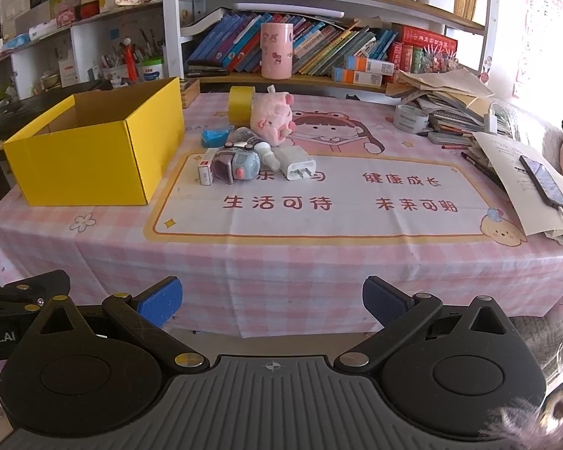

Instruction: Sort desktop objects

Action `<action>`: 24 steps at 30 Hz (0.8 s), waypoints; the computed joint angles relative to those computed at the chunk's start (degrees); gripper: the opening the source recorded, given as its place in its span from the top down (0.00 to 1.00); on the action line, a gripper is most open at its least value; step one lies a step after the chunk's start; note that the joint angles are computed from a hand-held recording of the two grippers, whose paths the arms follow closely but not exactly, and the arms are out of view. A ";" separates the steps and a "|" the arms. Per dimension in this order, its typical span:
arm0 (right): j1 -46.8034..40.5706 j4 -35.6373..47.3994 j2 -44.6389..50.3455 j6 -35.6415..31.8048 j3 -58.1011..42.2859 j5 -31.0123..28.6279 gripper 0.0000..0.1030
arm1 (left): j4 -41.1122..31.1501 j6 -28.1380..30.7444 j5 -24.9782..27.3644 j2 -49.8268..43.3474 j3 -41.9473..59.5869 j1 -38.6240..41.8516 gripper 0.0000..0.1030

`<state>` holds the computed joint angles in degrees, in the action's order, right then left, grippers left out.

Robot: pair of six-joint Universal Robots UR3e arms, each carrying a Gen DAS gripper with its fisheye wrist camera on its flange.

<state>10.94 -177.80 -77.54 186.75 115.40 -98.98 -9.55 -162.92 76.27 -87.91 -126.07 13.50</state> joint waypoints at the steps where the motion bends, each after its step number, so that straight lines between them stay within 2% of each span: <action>1: 0.12 -0.32 -0.04 -0.22 0.13 0.03 0.00 | -0.09 -0.05 -0.12 -0.07 0.03 0.04 0.00; 24: -1.01 1.73 -0.48 -0.67 -0.87 1.53 0.00 | 1.55 -1.22 -0.53 -1.43 0.76 -0.51 0.00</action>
<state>9.93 -176.07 -78.01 186.09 114.53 -97.45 -8.00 -164.14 75.74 -89.34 -125.31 12.99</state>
